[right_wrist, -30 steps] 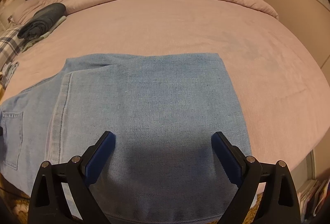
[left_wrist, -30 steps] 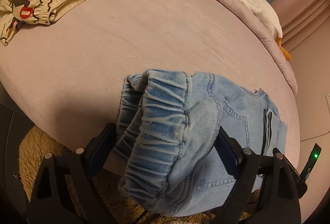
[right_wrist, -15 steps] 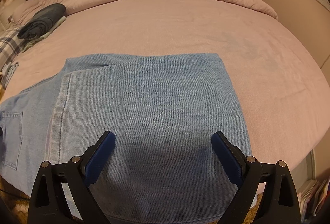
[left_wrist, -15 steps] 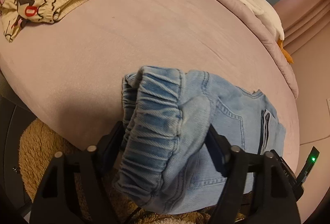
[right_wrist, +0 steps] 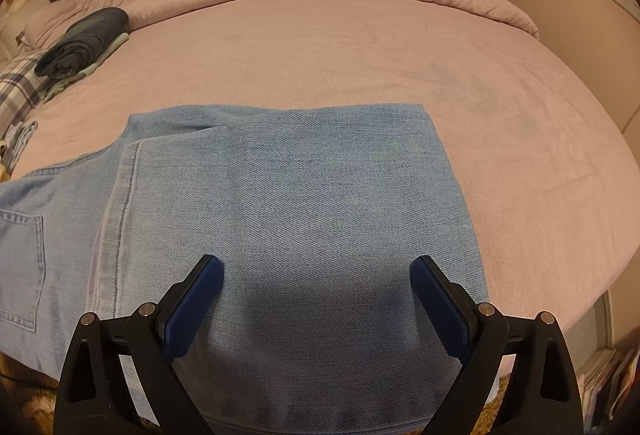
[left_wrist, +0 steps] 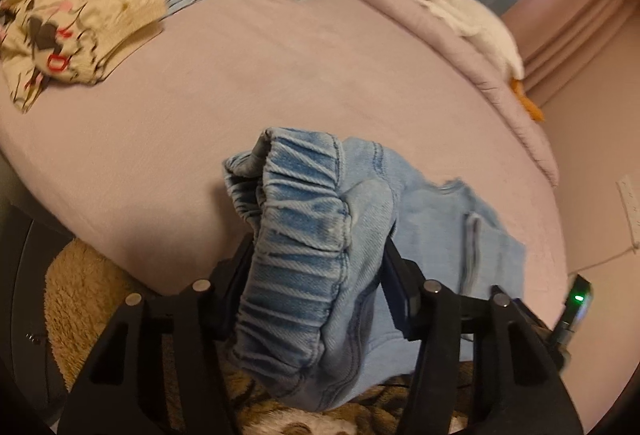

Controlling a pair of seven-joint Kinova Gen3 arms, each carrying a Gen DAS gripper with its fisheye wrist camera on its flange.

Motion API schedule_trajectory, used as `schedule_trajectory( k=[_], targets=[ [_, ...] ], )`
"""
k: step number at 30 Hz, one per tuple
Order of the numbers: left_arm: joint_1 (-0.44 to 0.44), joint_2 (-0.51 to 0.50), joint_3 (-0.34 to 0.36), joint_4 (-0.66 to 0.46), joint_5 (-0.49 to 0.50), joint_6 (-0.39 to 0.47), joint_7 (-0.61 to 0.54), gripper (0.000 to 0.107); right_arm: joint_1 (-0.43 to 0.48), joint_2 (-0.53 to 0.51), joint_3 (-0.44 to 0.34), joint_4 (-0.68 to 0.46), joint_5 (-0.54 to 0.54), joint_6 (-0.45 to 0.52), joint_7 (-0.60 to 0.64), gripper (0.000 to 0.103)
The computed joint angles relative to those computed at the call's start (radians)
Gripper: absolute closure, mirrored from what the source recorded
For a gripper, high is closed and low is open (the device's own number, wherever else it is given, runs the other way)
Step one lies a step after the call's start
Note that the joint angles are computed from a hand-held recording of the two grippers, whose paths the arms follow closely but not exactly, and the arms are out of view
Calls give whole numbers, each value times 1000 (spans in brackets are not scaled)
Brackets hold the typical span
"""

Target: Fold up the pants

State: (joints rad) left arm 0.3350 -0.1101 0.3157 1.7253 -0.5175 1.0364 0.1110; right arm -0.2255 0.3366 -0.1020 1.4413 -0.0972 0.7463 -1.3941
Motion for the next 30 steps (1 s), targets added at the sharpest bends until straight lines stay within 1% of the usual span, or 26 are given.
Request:
schedule_trajectory(
  k=[1,2,4,7,8,9,10,11,13,15,18,20,22,24,25,26,27,28,30],
  targets=[
    [6,-1,-2,-7,-3,-11,-6,54,4,1,-1,-7,-4,10,4,8],
    [27,0,-20,-16,-10,-28,-13,55,10,4,-3,-16,-11,24,11,8],
    [110,8,-89,-27,-35,-70,-34,58,23,7,-6,-30,-30,50,21,8],
    [242,44,-212,-68,-42,-123,-105,61,40,6,-6,-39,-55,78,31,8],
    [268,68,-239,-94,-33,-136,-145,62,40,4,-4,-37,-57,80,29,8],
    [276,85,-252,-116,-18,-138,-181,62,44,3,-4,-36,-62,82,32,8],
    [269,109,-246,-145,-9,-141,-222,63,47,2,-4,-36,-66,85,35,8],
    [244,124,-228,-164,5,-152,-262,63,49,1,-2,-36,-68,87,35,8],
    [166,152,-172,-188,49,-199,-344,64,52,-3,6,-34,-67,90,24,8],
    [74,189,-101,-216,103,-238,-425,64,59,-3,10,-38,-76,96,10,8],
    [-65,276,23,-279,181,-252,-547,64,97,1,1,-47,-127,118,19,8],
    [-158,307,95,-275,258,-299,-628,62,118,4,-5,-58,-156,139,39,8],
    [-251,327,177,-251,340,-380,-684,52,129,0,-6,-55,-173,137,53,8],
    [-334,358,268,-238,421,-457,-709,45,141,-8,-9,-45,-199,123,65,8],
    [-361,361,294,-230,461,-478,-743,44,148,-9,-8,-43,-212,119,66,8],
    [-373,352,302,-220,485,-483,-781,44,161,-13,-10,-33,-237,108,67,8],
    [-368,337,291,-219,493,-471,-804,41,173,-15,-13,-27,-260,104,73,8],
    [-348,309,262,-216,485,-451,-811,37,188,-17,-18,-22,-285,103,87,8],
    [-269,262,171,-208,440,-438,-776,32,224,-18,-33,-19,-348,115,137,8]
  ],
)
